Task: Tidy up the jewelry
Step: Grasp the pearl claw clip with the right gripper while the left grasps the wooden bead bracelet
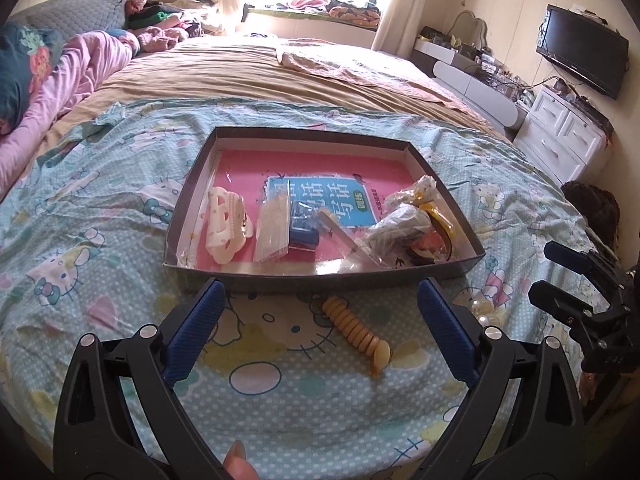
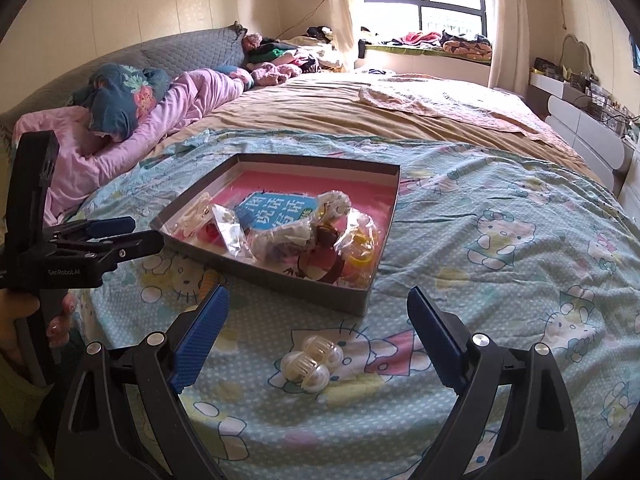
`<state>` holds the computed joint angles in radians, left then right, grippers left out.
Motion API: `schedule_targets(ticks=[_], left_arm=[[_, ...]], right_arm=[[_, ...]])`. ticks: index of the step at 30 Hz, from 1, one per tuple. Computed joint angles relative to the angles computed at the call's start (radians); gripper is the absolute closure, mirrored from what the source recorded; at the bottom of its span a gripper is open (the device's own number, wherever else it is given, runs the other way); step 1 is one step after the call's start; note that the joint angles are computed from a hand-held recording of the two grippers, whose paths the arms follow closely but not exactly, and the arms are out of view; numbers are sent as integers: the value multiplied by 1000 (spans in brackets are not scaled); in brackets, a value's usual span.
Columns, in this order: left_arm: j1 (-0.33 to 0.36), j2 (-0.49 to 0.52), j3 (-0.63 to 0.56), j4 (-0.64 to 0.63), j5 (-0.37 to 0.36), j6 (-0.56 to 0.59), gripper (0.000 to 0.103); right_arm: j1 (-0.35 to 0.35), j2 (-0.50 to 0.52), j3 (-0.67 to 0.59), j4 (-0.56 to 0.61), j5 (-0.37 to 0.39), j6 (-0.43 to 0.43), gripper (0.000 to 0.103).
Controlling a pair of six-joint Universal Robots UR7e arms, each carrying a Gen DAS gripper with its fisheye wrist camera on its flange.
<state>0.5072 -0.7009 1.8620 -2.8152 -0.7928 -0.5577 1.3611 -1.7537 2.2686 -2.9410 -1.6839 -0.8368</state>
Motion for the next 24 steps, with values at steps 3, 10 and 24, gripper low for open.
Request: schedule_targets(ticks=[3,10,24], left_arm=[[8,1,9,8,-44,-13,13],[17,15,9,30,-99,-37,13],[43,92,-51,80,-124,-60,47]], right_arm=[[-13,8,12,15,-18,-11,13],[-42,53,24,29,-49,-20,23],[-113,71,27,41,19,-48,58]])
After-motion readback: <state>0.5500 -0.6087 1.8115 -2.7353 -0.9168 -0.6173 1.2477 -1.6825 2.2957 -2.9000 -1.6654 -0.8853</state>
